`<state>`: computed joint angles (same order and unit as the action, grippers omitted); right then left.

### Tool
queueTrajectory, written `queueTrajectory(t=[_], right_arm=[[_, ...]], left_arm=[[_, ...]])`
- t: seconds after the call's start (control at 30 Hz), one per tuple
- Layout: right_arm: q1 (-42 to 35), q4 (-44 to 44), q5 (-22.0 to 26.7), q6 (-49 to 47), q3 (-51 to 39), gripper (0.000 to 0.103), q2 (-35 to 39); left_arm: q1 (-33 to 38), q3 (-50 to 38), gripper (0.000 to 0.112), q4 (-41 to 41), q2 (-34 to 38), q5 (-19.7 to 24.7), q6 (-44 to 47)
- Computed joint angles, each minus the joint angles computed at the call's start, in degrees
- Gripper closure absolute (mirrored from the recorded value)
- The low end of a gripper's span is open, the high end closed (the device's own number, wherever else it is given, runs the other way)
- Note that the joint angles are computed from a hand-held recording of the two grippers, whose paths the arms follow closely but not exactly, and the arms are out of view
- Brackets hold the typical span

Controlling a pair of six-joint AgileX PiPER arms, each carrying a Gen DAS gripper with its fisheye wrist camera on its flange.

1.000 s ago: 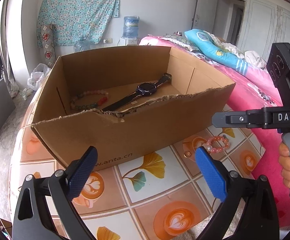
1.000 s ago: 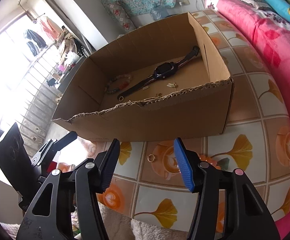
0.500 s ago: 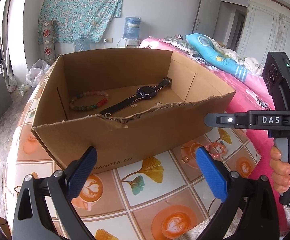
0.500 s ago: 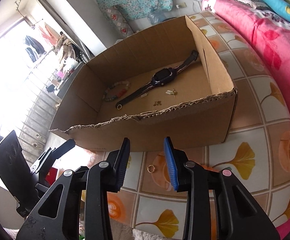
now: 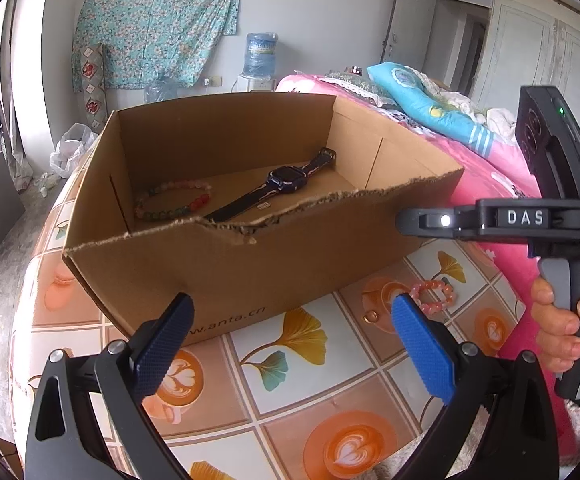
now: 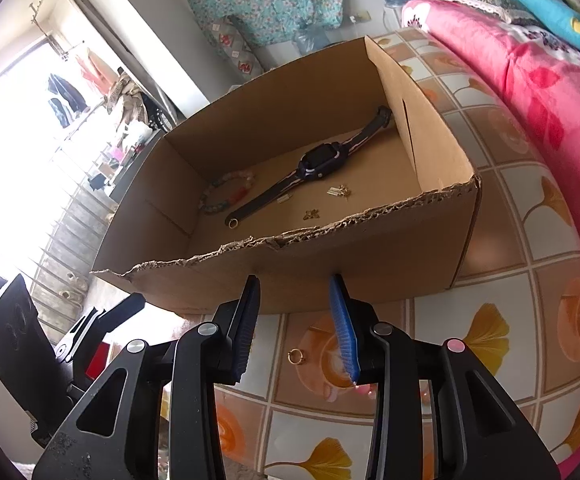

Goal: Organize jewelry
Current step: 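Move the open right gripper over the pink-orange bead bracelet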

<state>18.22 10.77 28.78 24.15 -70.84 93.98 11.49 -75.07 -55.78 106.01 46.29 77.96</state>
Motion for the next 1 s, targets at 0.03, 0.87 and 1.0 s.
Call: queueTrajectory(t=[0.03, 0.87, 1.0], right_arm=[[0.18, -0.49, 0.18, 0.09, -0.04, 0.064, -0.04], [9.66, -29.31, 9.16, 22.77, 13.52, 0.021, -14.10], [10.27, -27.80, 7.57, 22.03, 13.56, 0.039, -11.81]], left_arm=[[-0.09, 0.73, 0.015, 0.03, -0.17, -0.40, 0.74], [-5.13, 9.07, 0.015, 6.72, 1.39, -15.44, 0.37], [-5.90, 8.55, 0.015, 8.77, 1.62, -16.30, -3.17]])
